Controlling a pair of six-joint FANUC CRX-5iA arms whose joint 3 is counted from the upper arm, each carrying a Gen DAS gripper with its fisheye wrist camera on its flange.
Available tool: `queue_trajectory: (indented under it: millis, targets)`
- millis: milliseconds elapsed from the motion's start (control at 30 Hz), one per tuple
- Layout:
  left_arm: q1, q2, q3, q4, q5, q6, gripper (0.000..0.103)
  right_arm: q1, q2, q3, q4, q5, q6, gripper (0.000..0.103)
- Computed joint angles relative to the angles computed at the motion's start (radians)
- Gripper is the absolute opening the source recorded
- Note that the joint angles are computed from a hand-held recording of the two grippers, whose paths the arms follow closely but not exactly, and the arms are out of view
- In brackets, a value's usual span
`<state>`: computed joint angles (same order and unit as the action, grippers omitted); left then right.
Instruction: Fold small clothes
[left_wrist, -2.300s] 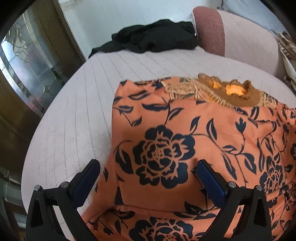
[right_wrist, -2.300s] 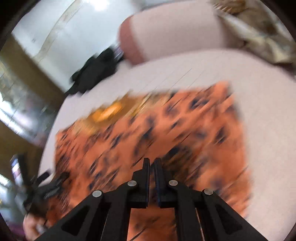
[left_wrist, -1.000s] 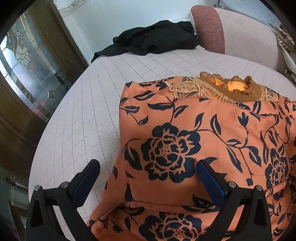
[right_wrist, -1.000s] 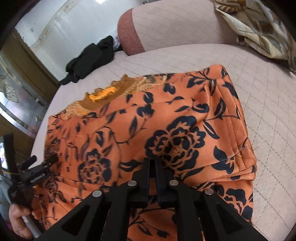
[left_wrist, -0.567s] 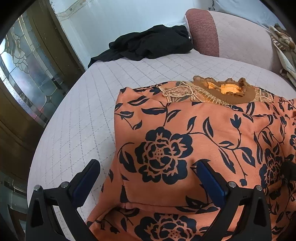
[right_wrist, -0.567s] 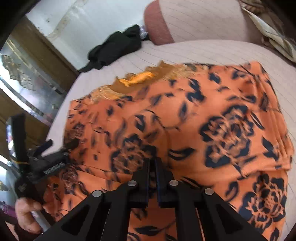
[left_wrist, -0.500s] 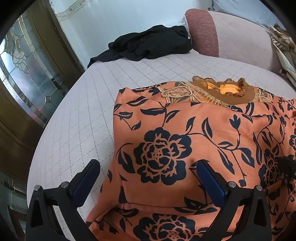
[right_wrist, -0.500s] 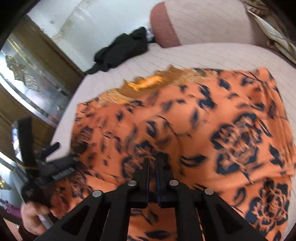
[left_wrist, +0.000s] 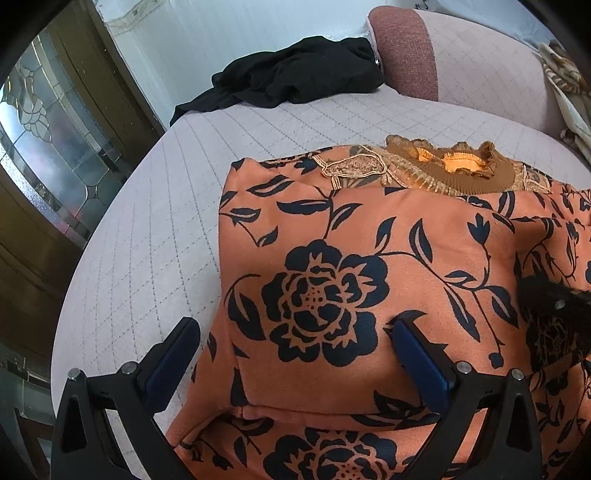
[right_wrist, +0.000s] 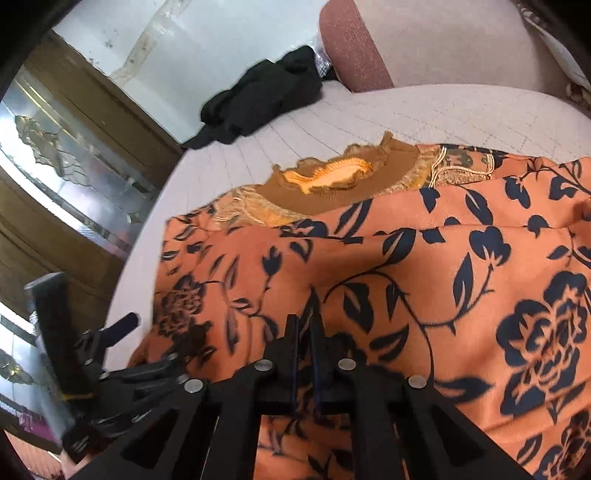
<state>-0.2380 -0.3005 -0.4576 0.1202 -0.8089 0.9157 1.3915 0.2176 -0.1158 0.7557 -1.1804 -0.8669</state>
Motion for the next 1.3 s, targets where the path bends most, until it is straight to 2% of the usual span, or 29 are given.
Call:
queue_trajectory:
  millis: [133,267,367,533,767,833,900,1033,1133,1233,1300]
  targets:
    - [0.008,0.004,0.006,0.005,-0.001,0.003,0.103,0.005,-0.005,-0.015,0.006,0.01,-0.009,0.009]
    - [0.02,0.011,0.027,-0.033,0.009,0.066,0.103,0.063,-0.007,-0.008,0.003,-0.082,-0.035,0.009]
    - [0.029,0.03,0.048,-0.064,-0.009,0.104,0.103,0.12,-0.024,-0.041,-0.003,-0.116,-0.118,0.009]
    - [0.035,0.024,0.035,-0.046,-0.007,0.072,0.103,0.195,-0.024,-0.053,0.0,-0.153,-0.209,0.006]
    - [0.058,0.016,0.037,-0.019,-0.026,0.051,0.103,0.234,-0.04,-0.078,-0.009,-0.136,-0.279,0.006]
    - [0.073,0.014,0.04,-0.023,-0.017,0.059,0.103,0.242,-0.036,-0.051,-0.037,-0.175,-0.267,0.006]
    - [0.098,0.017,0.044,-0.006,-0.022,0.059,0.103,0.261,-0.026,-0.008,-0.072,-0.263,-0.245,0.006]
    - [0.151,0.022,0.043,0.06,-0.057,0.01,0.103,0.31,-0.054,-0.018,-0.069,-0.308,-0.302,0.009]
    - [0.175,0.009,0.026,0.1,-0.082,-0.059,0.103,0.324,-0.059,-0.014,-0.093,-0.266,-0.304,0.009]
    - [0.205,-0.023,-0.013,0.15,-0.11,-0.147,0.103,0.321,-0.029,0.029,-0.13,-0.24,-0.24,0.009]
    - [0.226,-0.043,-0.03,0.145,-0.144,-0.17,0.103,0.318,-0.006,0.053,-0.143,-0.235,-0.23,0.009]
